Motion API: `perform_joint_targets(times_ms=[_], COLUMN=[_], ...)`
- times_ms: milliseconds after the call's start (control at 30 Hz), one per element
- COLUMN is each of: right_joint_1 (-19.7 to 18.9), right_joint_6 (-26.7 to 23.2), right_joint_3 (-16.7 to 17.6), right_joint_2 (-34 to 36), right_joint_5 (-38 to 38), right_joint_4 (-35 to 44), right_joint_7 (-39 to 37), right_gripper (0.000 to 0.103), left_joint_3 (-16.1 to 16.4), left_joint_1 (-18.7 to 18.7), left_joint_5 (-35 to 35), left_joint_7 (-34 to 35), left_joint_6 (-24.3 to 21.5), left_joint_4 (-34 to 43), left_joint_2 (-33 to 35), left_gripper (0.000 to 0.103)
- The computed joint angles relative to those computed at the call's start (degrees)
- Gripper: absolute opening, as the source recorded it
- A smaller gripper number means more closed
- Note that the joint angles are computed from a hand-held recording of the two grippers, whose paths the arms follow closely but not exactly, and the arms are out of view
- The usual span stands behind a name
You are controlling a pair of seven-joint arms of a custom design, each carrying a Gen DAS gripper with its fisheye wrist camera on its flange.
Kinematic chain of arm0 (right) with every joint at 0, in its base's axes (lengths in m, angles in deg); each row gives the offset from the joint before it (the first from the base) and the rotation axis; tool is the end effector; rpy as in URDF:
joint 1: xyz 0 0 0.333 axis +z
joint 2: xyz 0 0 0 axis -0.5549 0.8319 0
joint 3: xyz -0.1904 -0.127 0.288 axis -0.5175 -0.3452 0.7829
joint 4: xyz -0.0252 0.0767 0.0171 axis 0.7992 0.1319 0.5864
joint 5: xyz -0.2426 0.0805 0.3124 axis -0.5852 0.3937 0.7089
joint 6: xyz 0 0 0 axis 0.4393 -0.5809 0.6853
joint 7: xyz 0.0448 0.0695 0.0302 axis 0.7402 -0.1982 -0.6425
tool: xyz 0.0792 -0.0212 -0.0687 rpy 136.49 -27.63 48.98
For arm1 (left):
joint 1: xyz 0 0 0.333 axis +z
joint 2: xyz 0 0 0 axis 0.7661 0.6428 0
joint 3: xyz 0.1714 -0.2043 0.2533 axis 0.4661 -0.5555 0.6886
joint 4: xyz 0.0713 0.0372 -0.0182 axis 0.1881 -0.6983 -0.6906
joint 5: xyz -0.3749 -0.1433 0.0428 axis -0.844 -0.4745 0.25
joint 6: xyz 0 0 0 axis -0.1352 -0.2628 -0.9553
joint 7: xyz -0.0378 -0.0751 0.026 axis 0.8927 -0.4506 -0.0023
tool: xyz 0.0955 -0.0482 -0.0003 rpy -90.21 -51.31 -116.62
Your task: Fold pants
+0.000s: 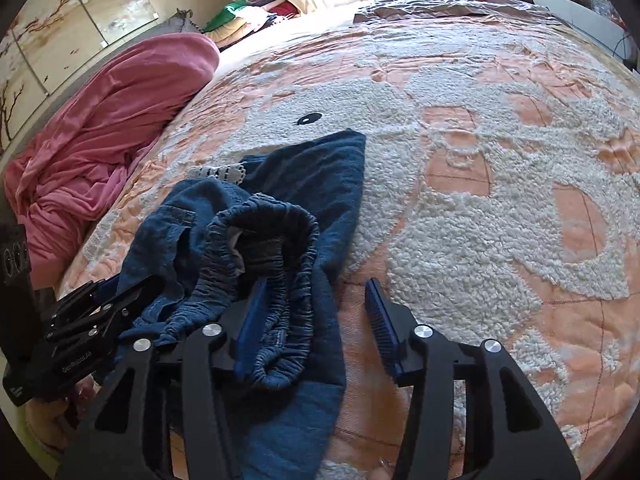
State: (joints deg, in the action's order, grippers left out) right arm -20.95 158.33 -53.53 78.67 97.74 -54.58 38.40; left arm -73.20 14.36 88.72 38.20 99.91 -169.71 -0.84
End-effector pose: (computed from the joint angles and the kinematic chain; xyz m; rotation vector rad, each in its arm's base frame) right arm 0.6842 0.2805 0.2694 -1.9174 1.4778 -0.0875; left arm 0.6278 -0.5014 0.2921 -1.9304 1.7736 -0.8258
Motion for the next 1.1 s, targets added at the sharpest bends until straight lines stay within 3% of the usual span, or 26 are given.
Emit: perform_joint_targets(times_ms=[67,233,433,600,900,1100], right_joint_1=[-0.71,1.92,-8.10,-12.11,-17.36,-21.87], right_joint_6=[0.30,3.74,9.16,14.90,20.04,23.33], right_joint_3=[0.88,-1.46,11.17,16.96,22.31,26.64], right_joint_2=[0.30,-1.34,-2.98,-4.31,-5.63,-6.76], right_joint_5=[0.97,-0.61,3.80,3.28,-2.72,-8.13], right_joint_4=[0.01,-2.14,-6.52,-10.38,-15.30,-19.91], right_joint_7=[-0.44,1.19,-8.31,-11.25,-6.20,-2.26], right_gripper=[0.050,0.065,0.078,0.087,0.093,0.096], left_joint_3=[-0.20,0.03,0.32,0.31,0.17,-0.27], left_joint_1=[0.15,-0.21,-0.77,-1.22,-1.66,-1.93], left_joint_5=[-0.33,-0.26,1.23,2.78,6.21,9.10], left_joint_7=[0.47,-0.22,-1.69,-3.52,-6.75,-9.75], left_joint_6=[-0.26,-0.48,-0.57,-0.69,-1.00,-1.19], left_joint_4=[0.28,-0.42,-1.80,-3.08,-5.28,-7.91], left_joint_2=[0.18,-0.40,-1.70,-2.97,-5.17,-7.35], left_gripper=[0.044,0.047,0.053,0.061,0.072,0.087])
